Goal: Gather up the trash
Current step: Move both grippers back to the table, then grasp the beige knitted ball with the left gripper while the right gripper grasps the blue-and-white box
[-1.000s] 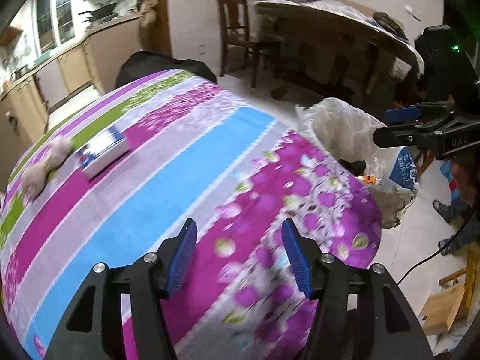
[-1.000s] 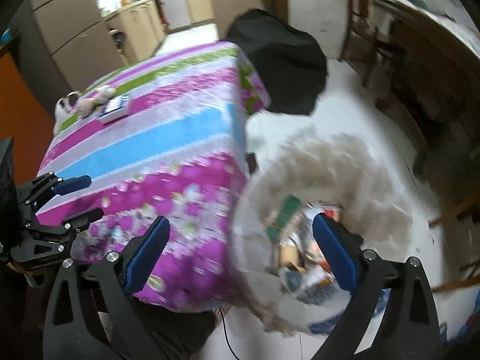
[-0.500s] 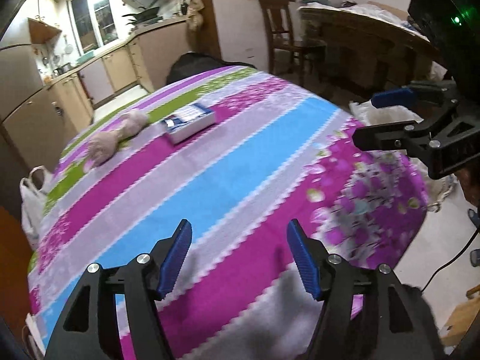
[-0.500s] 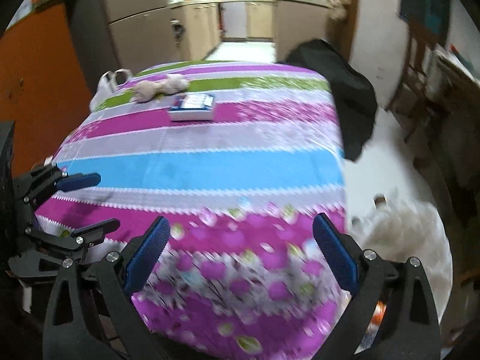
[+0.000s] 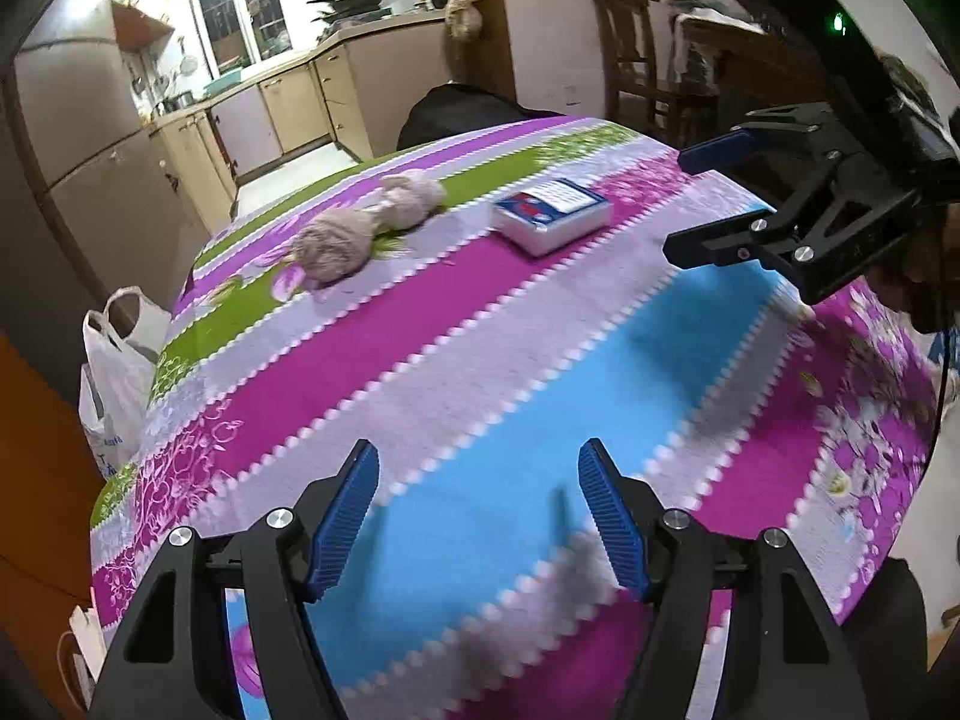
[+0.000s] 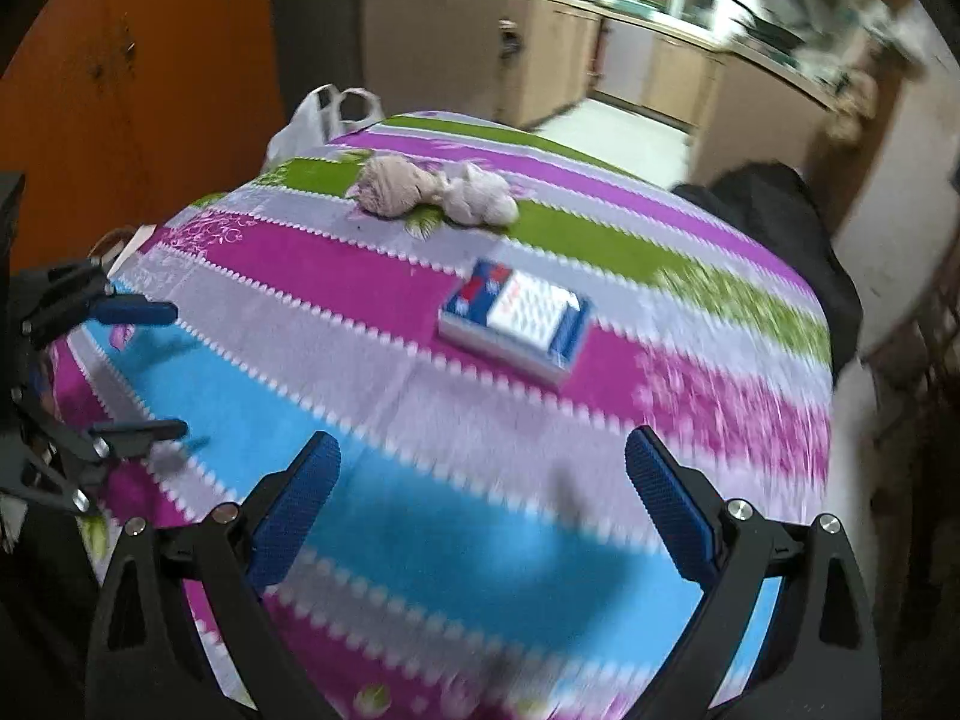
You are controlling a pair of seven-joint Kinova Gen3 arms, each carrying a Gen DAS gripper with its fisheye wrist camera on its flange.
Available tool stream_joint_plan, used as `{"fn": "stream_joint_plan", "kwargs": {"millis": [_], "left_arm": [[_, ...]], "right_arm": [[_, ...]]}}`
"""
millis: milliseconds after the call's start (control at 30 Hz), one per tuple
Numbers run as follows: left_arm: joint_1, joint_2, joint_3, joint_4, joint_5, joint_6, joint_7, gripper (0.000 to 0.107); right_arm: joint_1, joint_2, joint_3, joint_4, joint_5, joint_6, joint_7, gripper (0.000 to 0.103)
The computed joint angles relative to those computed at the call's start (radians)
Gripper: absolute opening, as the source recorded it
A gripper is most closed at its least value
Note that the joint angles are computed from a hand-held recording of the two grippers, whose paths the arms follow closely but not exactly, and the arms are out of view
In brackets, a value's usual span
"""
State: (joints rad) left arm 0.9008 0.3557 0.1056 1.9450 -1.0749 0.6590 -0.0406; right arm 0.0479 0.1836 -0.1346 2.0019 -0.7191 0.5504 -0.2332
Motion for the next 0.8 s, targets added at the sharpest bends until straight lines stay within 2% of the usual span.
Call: {"fn": "stream_joint_plan", "kwargs": {"millis": [67,200,267,333,433,533,667,733,800], "left_arm": [[-0.026,-0.021,-0.026,0.019,0.004,-0.053,-0.016,0.07],[-0.077,-0.055,-0.101,0.043,0.02,-0.21,-0.098,0.071],[-0.151,-0.062,-0.089,0.037,0.031,-0.277,-0.179,0.073],[-0.21,-0.039,-0.076,0.004,0.024,-0.282,-0.26,0.073],[-0.349,0.001,0.009,-0.05,0.029,-0.302,-0.382,0.073],[-0.476,0.054,0.08,-0.118,0.079,-0.336,-0.504,0.073],[-0.531,0.124,0.091,-0.203,0.164,-0.347,-0.667,0.073],[-0.509,0.154,0.05,-0.234,0.22,-0.354,-0.748,0.073],[-0.509,0.185,0.046,-0.264,0.277,-0.342,-0.83,0.073]], "right_arm": [[-0.01,0.034,-0.009,-0.036,0.027,0.0,0.006,0.093],[-0.063,0.115,0.004,-0.139,0.163,0.047,-0.032,0.093],[-0.068,0.14,-0.018,-0.166,0.228,0.042,-0.045,0.093],[-0.068,0.174,-0.037,-0.198,0.265,0.051,-0.038,0.093],[-0.068,0.221,-0.056,-0.245,0.297,0.055,-0.051,0.093],[-0.02,0.256,-0.103,-0.276,0.265,0.062,-0.019,0.093],[0.014,0.278,-0.136,-0.294,0.231,0.065,0.022,0.088],[0.016,0.283,-0.142,-0.297,0.226,0.058,0.036,0.085],[0.022,0.282,-0.153,-0.291,0.212,0.039,0.048,0.085]]}}
